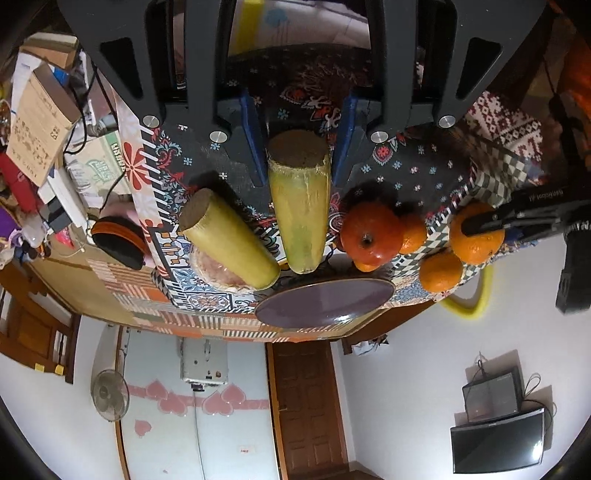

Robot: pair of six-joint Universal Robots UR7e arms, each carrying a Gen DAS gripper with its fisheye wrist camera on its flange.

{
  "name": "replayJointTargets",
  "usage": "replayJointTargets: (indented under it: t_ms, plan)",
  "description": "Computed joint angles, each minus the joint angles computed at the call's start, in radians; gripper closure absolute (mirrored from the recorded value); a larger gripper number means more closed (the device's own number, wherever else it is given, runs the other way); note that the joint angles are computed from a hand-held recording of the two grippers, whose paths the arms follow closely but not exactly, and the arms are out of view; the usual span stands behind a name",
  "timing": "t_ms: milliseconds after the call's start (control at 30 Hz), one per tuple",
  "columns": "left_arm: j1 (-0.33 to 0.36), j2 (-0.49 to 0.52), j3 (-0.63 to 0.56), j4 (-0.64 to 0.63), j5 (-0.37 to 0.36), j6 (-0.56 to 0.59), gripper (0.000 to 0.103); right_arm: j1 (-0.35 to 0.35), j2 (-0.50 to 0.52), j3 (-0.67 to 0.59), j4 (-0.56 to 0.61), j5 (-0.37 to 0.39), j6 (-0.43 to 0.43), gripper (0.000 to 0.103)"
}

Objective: Organize fruits
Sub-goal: 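Carry the orange with the left tool toward the purple plate while the right tool carries the sugarcane there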

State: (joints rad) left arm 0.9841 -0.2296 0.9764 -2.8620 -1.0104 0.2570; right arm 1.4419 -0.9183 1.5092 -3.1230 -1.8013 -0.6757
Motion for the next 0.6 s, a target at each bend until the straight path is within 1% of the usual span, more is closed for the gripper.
replayJointTargets:
  t_ms: [67,133,333,467,600]
  plan:
    - [0.0,0.0,0.003,-0.006,0.003,0.005,0.033,-0.005,0.005,-0.032,0.055,0.016,0.018,0.068]
    - [-0.001,0.002,0.001,-0.007,0.003,0.008,0.033,-0.004,0.017,-0.064,0.094,0.011,0.017,0.068]
    - [0.003,0.005,-0.011,-0.001,-0.013,0.015,0.033,0.009,0.073,-0.173,0.194,-0.047,-0.021,0.067]
    - [0.004,0.012,-0.025,0.003,-0.015,0.023,0.033,0.013,0.099,-0.229,0.263,-0.071,-0.035,0.067]
    - [0.006,0.025,-0.058,0.03,-0.022,0.017,0.033,0.016,0.111,-0.245,0.267,-0.083,-0.052,0.069]
